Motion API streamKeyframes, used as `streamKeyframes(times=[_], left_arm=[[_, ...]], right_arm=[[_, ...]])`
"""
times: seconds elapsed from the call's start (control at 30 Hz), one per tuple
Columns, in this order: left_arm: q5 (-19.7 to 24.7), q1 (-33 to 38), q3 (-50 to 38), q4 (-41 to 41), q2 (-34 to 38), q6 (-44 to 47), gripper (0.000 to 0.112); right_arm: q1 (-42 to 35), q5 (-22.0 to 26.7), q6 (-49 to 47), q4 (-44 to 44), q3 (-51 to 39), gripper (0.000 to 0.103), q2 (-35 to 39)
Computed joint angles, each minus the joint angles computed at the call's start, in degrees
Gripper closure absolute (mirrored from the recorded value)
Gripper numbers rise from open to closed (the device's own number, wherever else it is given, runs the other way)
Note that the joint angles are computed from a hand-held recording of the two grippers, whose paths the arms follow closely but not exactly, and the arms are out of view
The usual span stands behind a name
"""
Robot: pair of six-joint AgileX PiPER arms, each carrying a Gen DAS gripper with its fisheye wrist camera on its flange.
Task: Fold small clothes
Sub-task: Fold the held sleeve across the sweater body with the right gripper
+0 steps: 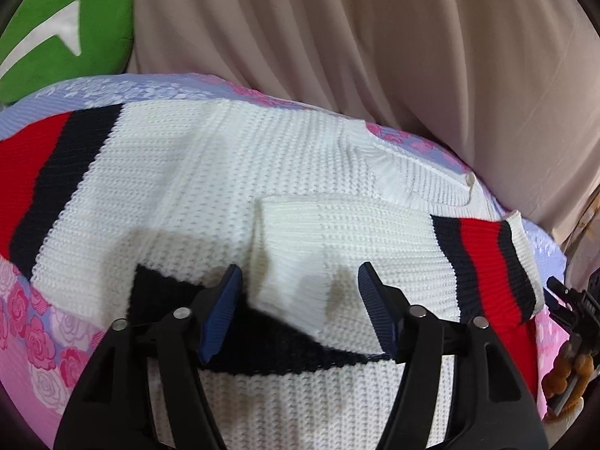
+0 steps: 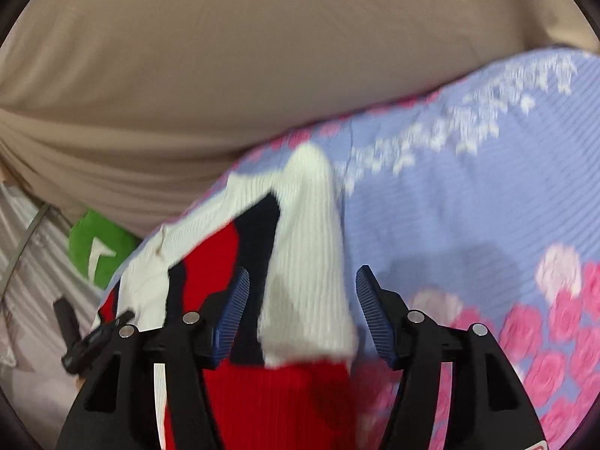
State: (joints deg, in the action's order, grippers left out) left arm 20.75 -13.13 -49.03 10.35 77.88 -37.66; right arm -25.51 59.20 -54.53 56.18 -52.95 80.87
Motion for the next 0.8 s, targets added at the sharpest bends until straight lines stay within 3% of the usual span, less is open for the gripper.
streamKeyframes(times=[0.03,0.07,0.1,0.2,0.27,0.33,0.4,0.5,0.57,0.67,0.7,0.8], left_arm=[[2.16,-1.38,-1.8,3.53,1.21,-3.16,0.08],[3.4,-2.67,-2.63,8.02,1.84,-7.64,0.1],[3.97,-3.28,-3.26,10.26,1.89,-9.83,0.1],[4.43,-3.51,-3.17,16.73,0.16,-15.51,0.1],[4.74,-3.05,-2.67,19.43,0.73,-17.32,0.1],[3.9,-1.35,-2.39,15.51,3.33,-13.27,0.1],[3.6,-1.61,-2.09,16.95,2.38,-14.38,0.1],[5.4,-3.7,-2.13,22.65,2.91,-19.74,0.099],[5.86,-4.24,-2.11,24.07,3.1,-21.21,0.099],[5.01,-3.84,-1.39,23.5,2.67,-20.88,0.098],[4.65,-3.67,-1.12,23.26,2.52,-20.75,0.098],[3.78,-3.26,-0.17,22.5,1.84,-20.24,0.097]], right_arm=[[1.76,-1.87,0.08,-1.75,0.77,0.048,-0.4],[4.4,-5.35,1.0,-3.92,1.61,0.068,-1.58],[6.4,-8.25,0.44,-4.32,2.46,0.079,-3.14],[4.4,-7.37,-2.61,1.63,3.78,0.082,-8.34],[6.94,-13.56,1.81,-3.47,4.07,0.082,-8.63],[10.4,-18.82,6.97,-11.16,4.09,0.081,-3.58],[8.28,-16.45,9.09,-10.57,2.77,0.081,-4.22],[8.8,-20.34,16.38,-13.78,4.1,0.08,-10.66],[9.64,-18.98,14.54,-11.53,3.9,0.077,-13.41],[19.38,-15.41,14.95,-12.66,1.4,0.077,-11.56],[21.82,-16.38,15.94,-14.76,1.21,0.079,-10.42],[26.81,-27.29,25.6,-26.01,3.64,0.093,-5.57]])
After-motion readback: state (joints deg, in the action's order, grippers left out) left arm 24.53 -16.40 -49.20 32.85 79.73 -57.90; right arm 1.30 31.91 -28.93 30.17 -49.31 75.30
